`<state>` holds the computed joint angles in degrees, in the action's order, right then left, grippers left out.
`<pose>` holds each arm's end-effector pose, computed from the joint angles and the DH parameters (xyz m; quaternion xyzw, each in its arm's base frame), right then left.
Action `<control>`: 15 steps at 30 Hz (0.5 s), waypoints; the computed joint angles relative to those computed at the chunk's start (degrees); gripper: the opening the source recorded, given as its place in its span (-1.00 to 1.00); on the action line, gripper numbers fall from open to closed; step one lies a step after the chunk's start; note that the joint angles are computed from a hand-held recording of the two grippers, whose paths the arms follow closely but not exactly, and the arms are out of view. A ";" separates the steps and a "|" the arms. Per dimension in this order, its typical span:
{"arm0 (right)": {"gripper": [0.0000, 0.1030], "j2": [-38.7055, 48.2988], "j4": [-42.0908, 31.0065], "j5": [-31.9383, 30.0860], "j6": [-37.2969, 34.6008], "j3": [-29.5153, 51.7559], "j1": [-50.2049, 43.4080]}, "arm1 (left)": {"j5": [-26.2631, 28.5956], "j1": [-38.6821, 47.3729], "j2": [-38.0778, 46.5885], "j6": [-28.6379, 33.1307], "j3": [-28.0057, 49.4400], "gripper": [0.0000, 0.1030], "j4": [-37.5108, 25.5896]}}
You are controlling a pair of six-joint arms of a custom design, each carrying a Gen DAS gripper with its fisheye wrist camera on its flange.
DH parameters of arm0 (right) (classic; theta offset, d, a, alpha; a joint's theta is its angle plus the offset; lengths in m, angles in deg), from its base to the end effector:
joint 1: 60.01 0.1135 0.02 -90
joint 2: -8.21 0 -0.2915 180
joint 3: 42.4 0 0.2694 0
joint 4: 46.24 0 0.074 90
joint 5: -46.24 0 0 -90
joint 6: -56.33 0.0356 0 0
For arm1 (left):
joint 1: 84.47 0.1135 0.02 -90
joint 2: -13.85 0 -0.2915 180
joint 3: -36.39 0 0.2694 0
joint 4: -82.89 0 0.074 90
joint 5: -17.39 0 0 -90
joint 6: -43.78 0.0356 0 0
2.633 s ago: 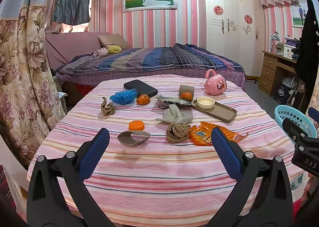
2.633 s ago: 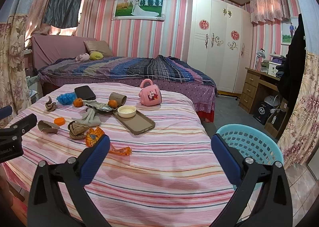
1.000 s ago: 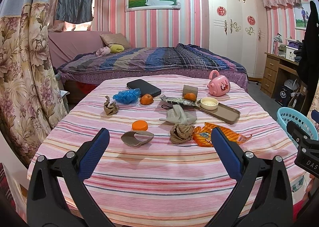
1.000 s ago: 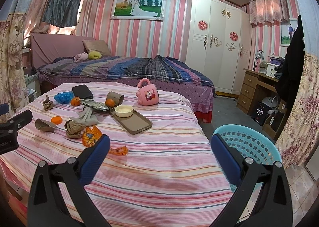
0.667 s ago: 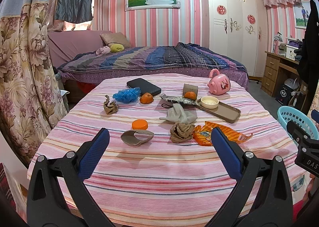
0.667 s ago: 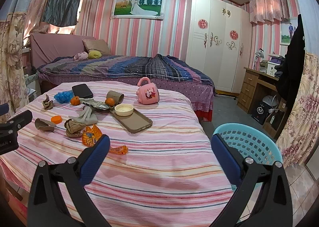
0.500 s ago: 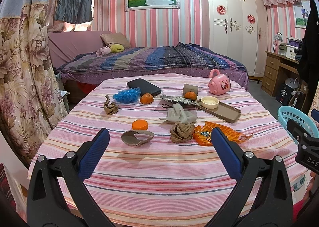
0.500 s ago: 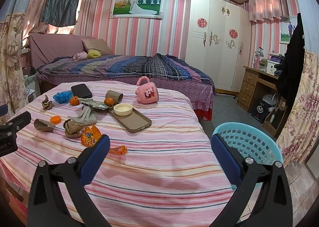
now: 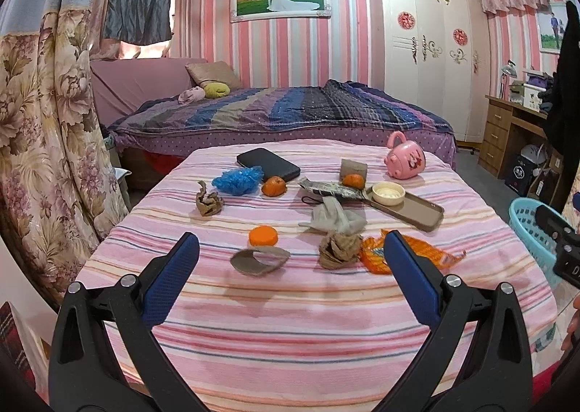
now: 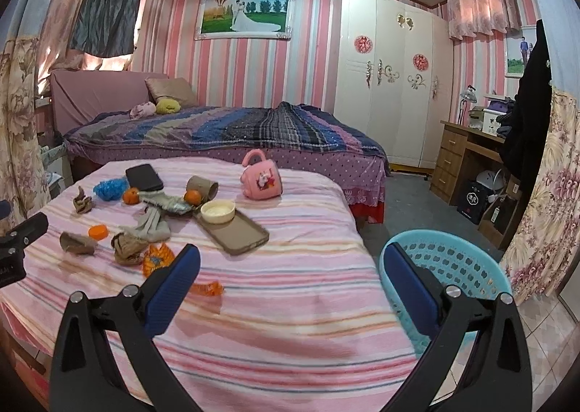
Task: Collect trash
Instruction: 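Move the left tool toward the tan paper cup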
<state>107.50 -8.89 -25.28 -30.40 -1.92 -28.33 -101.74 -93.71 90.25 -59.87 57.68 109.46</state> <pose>0.2671 0.1516 0.1313 -0.1125 0.8129 0.0403 0.5700 0.1981 -0.0147 0.1256 -0.1604 0.8264 0.1137 0.5276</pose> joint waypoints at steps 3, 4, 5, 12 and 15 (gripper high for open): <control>0.92 -0.94 -2.84 -0.14 -0.77 2.07 -0.74 | 2.94 3.81 -2.14 0.93 1.32 0.91 -2.77; 0.92 -1.02 -3.87 -0.31 -0.93 2.84 -0.93 | 3.95 5.18 -2.53 1.51 1.96 0.91 -3.53; 0.92 -0.88 -5.00 -0.71 -0.99 3.78 -1.25 | 4.38 5.88 -2.67 1.96 2.44 0.91 -3.99; 0.92 2.93 -11.43 -3.75 -0.77 11.85 -3.08 | 5.68 10.77 -1.06 6.67 5.06 0.91 -3.28; 0.92 4.45 -13.14 -4.96 -1.09 14.18 -3.54 | 7.50 13.38 1.71 7.01 5.68 0.91 -1.72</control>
<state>111.95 -22.03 -30.24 -31.48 12.26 -31.87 -94.24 -80.34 91.95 -52.85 63.36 107.73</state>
